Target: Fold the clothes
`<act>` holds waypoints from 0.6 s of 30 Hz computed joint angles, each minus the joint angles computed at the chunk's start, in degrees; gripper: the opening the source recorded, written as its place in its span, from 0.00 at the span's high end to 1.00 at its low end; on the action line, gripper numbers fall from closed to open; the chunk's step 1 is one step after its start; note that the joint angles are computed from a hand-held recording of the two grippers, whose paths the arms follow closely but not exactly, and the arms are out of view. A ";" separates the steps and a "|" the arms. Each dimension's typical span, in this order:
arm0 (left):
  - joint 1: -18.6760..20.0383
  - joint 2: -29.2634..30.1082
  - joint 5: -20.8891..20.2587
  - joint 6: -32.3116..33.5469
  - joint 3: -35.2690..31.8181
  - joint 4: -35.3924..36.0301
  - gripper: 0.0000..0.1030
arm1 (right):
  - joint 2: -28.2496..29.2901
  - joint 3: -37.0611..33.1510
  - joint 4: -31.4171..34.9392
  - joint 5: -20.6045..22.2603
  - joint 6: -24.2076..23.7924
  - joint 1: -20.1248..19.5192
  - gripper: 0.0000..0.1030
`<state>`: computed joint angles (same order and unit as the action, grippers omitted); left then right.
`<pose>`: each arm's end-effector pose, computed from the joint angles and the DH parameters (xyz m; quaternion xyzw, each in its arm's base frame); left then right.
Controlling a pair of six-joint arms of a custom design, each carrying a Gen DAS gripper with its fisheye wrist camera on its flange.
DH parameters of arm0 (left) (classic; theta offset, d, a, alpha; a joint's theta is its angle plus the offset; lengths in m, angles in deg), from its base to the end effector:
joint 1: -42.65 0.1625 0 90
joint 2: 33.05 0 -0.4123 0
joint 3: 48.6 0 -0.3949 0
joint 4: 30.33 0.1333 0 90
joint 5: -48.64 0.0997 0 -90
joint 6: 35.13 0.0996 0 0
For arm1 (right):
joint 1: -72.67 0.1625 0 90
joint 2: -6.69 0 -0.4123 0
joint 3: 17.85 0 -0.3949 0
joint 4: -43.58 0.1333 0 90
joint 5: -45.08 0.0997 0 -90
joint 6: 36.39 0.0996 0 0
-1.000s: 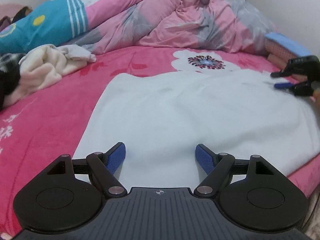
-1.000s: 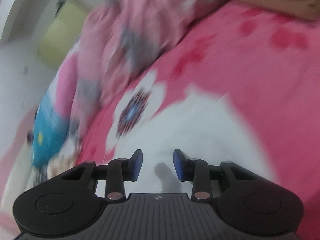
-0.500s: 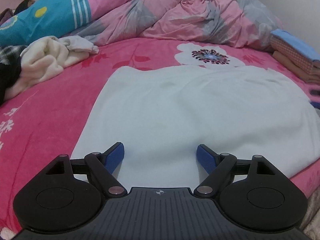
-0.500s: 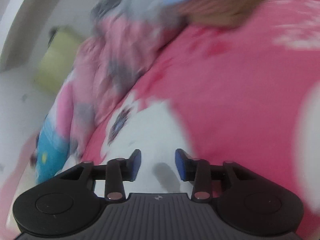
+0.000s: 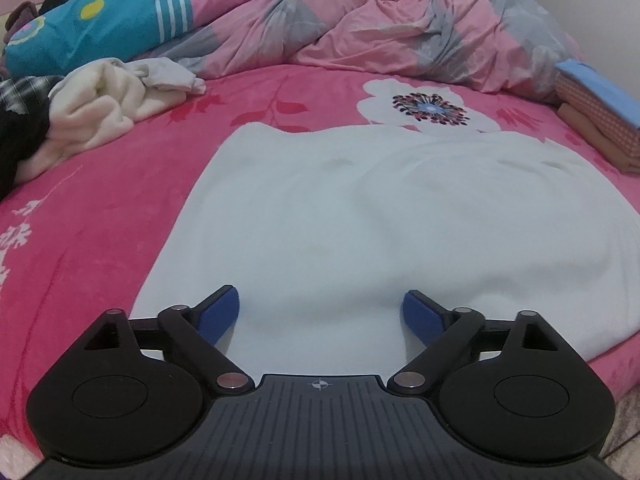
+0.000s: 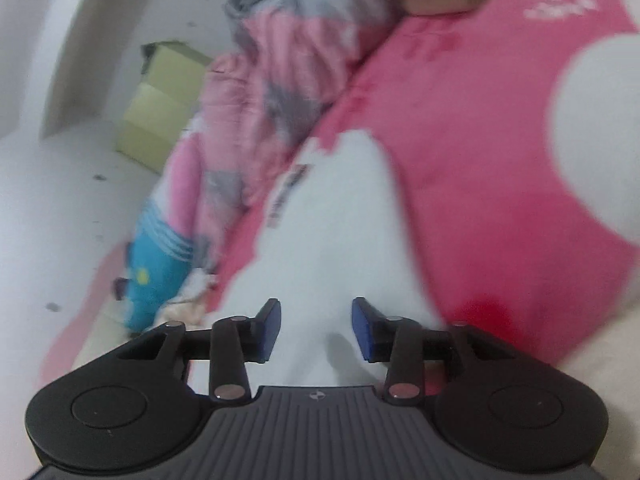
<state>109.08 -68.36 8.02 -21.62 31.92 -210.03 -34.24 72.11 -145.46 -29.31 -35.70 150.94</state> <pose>-0.1009 -0.7538 0.1442 0.1175 0.8476 -0.3765 0.3550 0.0128 -0.7257 0.1492 0.0401 0.8988 -0.4287 0.0822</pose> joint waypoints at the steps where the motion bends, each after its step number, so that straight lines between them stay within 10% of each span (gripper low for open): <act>1: -0.05 -0.02 0.08 -0.03 0.11 0.09 0.07 | -0.69 1.09 -0.89 1.29 1.45 -0.72 0.64; 11: -0.16 0.37 0.82 -0.59 0.09 -0.19 0.01 | -6.91 10.72 -13.24 -1.66 6.50 -2.70 0.47; 18: -0.52 0.73 2.60 -2.66 -0.58 1.68 0.00 | -4.91 7.57 -8.90 -2.42 -6.03 2.36 0.32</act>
